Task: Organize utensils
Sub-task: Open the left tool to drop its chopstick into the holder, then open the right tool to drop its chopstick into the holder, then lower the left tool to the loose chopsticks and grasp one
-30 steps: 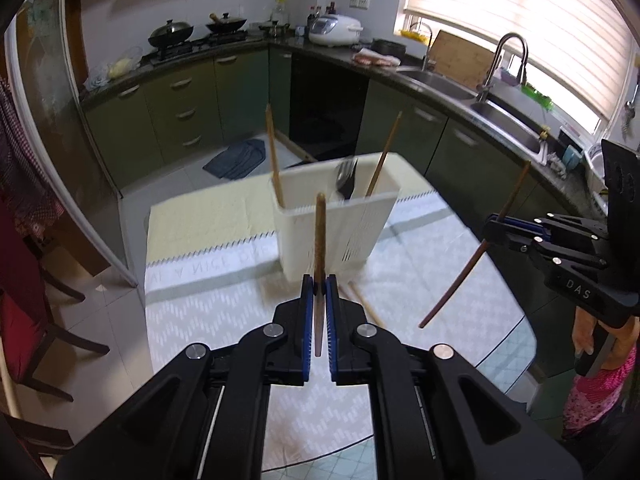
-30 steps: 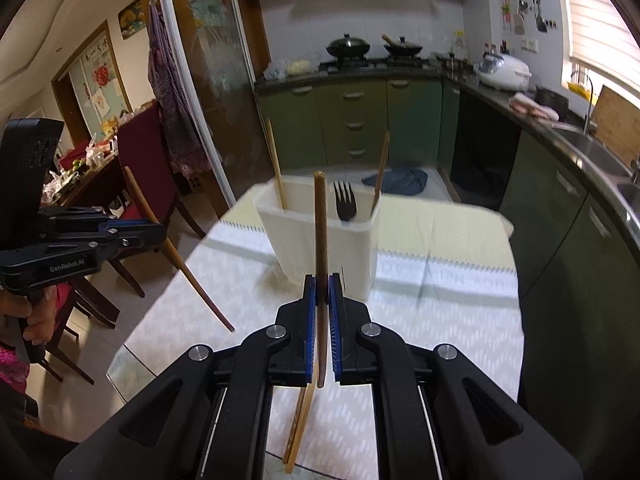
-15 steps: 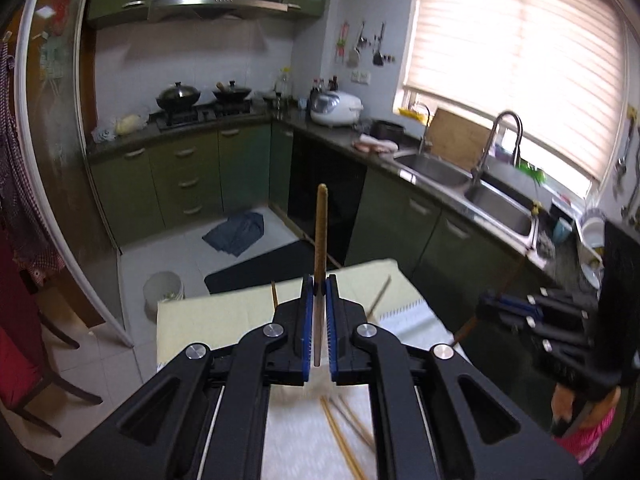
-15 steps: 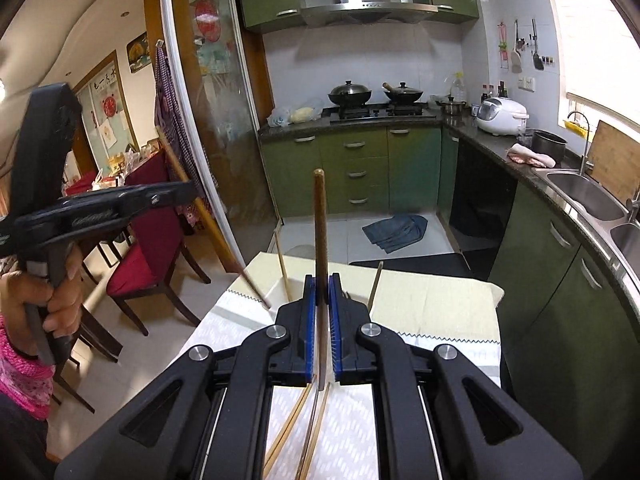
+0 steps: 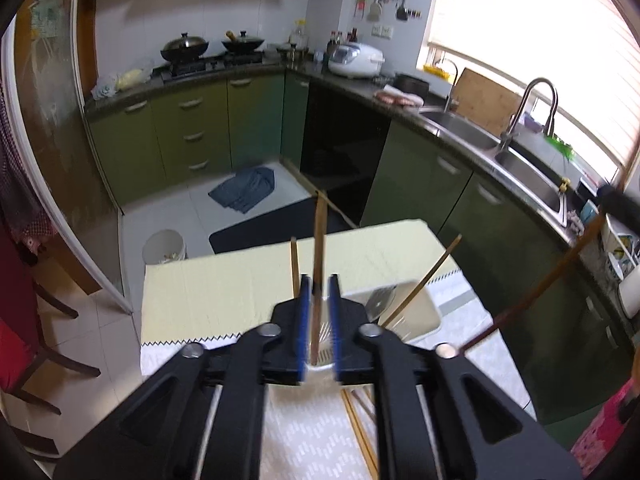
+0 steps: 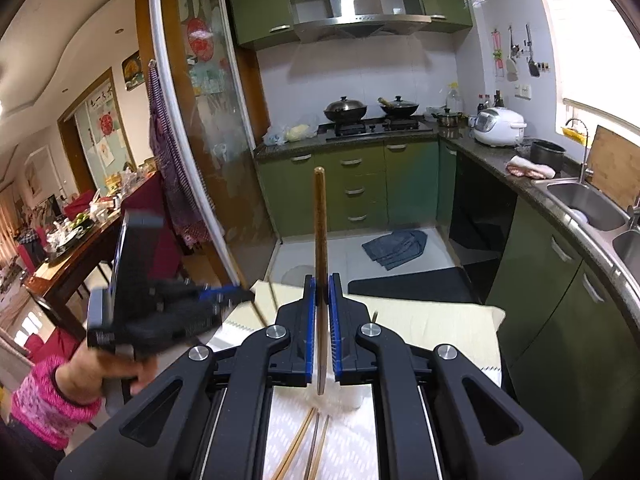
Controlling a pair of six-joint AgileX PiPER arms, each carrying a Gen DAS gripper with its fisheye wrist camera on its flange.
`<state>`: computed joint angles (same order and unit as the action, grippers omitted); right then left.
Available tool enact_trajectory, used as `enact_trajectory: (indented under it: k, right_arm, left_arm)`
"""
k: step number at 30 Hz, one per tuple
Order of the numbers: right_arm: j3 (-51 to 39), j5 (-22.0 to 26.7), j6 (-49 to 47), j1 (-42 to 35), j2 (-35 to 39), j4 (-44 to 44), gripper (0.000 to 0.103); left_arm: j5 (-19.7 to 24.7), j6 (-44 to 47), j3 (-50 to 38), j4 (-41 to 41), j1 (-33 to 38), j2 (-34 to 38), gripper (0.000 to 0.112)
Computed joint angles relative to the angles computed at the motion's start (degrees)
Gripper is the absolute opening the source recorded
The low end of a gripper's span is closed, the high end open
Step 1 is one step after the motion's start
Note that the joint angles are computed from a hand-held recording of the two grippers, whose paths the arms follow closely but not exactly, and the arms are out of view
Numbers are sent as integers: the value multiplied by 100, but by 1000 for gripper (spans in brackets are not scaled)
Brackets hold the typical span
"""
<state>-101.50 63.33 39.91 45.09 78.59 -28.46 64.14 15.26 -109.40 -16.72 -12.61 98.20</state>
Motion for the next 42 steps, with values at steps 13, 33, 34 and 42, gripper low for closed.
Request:
enact_trajectory:
  k: [13, 33, 34, 42]
  right_arm:
    - [122, -766, 33, -902, 929, 315, 7]
    - [2094, -985, 1259, 249, -209, -788, 21]
    - [2408, -899, 1543, 531, -460, -1011, 21]
    - [4956, -221, 4179, 2359, -1983, -1988, 21]
  left_arm:
    - [-389, 726, 1477, -370, 385, -1200, 55]
    - [-474, 533, 3459, -14, -71, -1603, 55]
    - [-514, 467, 3550, 32, -139, -1543, 55]
    - [-1042, -398, 4063, 507, -766, -814, 55]
